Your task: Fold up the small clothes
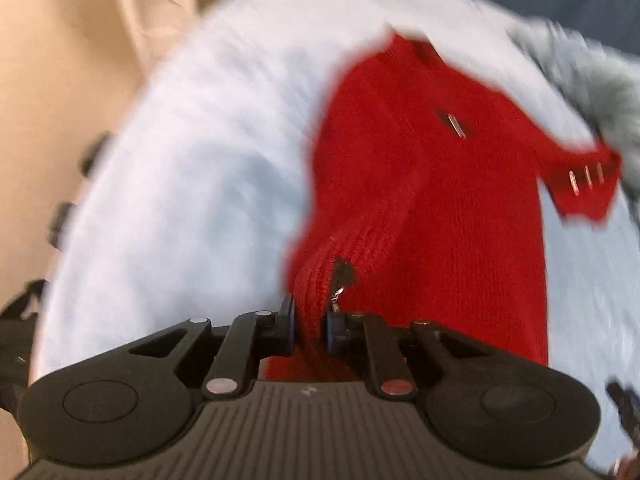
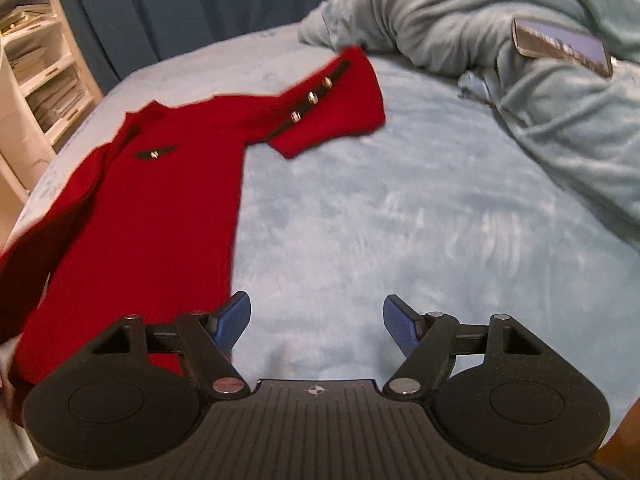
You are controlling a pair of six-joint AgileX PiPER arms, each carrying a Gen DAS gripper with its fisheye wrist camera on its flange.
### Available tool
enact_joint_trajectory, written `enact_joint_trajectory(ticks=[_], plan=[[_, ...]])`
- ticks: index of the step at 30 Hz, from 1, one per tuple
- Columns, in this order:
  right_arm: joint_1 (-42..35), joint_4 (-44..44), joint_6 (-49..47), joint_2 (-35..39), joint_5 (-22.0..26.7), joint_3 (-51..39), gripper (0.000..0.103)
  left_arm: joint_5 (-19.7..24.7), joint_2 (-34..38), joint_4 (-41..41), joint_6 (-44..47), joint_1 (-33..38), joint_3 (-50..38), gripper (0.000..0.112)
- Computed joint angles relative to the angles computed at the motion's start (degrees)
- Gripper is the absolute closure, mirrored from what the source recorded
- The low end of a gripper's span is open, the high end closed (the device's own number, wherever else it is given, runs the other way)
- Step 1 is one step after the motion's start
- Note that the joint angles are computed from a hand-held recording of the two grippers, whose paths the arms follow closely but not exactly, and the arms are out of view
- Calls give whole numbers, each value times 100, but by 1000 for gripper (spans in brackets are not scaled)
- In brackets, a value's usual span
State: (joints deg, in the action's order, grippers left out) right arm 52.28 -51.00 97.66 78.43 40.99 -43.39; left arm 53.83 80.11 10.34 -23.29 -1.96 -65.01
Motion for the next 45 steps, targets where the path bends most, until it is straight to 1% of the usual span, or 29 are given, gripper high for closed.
enact_joint_trajectory(ticks=[2,5,7,8,9,10,11,13,16,18,19,21,22,23,24,25,26,27,28,30,31,32,33,36,37,39,41,42,45], plan=[[-81,-191,65,98,-91,-86,28,-30,219,451,58,575,-446,98],[-43,-113,-103,283,-161,-310,28,-150,918,1897,-595,1143,-1121,95],[20,163,-483,445,-287,-480,28,-43,1242,1977,-575,1432,-1456,86],[91,378,-731,493,-402,-520,28,-48,1243,1719,-403,1553,-1496,69],[196,559,-912,548,-455,-558,27,-130,1121,1413,-226,1617,-1377,55],[351,765,-1124,633,-498,-592,26,-290,915,1166,-68,1613,-1117,30],[518,907,-1263,719,-488,-631,25,-446,653,1030,46,1547,-792,12],[941,1026,-1474,988,-411,-702,22,-793,13,1181,-96,1121,112,10],[1419,671,-1423,1519,-271,-864,21,-736,-788,874,130,251,1088,10],[1575,91,-766,1908,164,-1050,22,-728,-1073,775,-1,-340,1582,10],[1511,-212,-259,1997,229,-1060,23,-700,-1184,791,-159,-692,1777,10],[1194,-597,557,2033,286,-1016,25,-647,-1325,1133,-892,-1677,2154,10],[1054,-724,852,2079,504,-1051,29,-655,-1326,1317,-1185,-2115,2288,10],[906,-876,1109,2192,952,-1161,41,-660,-1274,1493,-1396,-2471,2350,10],[712,-960,1219,2271,1383,-1243,45,-582,-1214,1781,-1796,-2955,2399,10],[473,-1003,1303,2256,1584,-1269,46,-457,-1198,2042,-2165,-3395,2438,10],[166,-1050,1432,2107,1556,-1190,46,-480,-1095,2225,-2379,-3661,2447,10],[-210,-1104,1558,1813,1298,-1003,46,-555,-978,2359,-2556,-3892,2458,10],[-603,-1179,1555,1459,812,-743,46,-619,-865,2486,-2775,-4085,2481,10],[-1047,-1203,1251,920,205,-382,45,-812,-623,2557,-3020,-4332,2465,10],[-1130,-1124,990,676,53,-224,44,-914,-491,2523,-2914,-4236,2392,10],[-1144,-1066,865,528,-27,-115,38,-1097,-242,2411,-2755,-4164,2303,10],[-1062,-1012,873,365,-60,33,31,-1205,-75,2119,-2367,-4069,2211,10],[-657,-789,1136,36,-157,511,30,-1663,534,755,-731,-3567,1963,10],[-423,-753,1341,-22,-144,679,30,-1713,759,565,-470,-3487,1887,10],[-27,-704,1581,-57,-146,915,30,-1584,1139,872,-572,-3508,1657,10],[264,-462,1211,88,-160,886,30,-1438,1393,1297,-879,-3512,1401,10],[353,-421,996,141,-189,832,30,-1432,1428,1254,-900,-3396,1287,10],[520,-783,562,221,-669,770,26,-1460,1438,1060,-942,-2999,1029,10]])
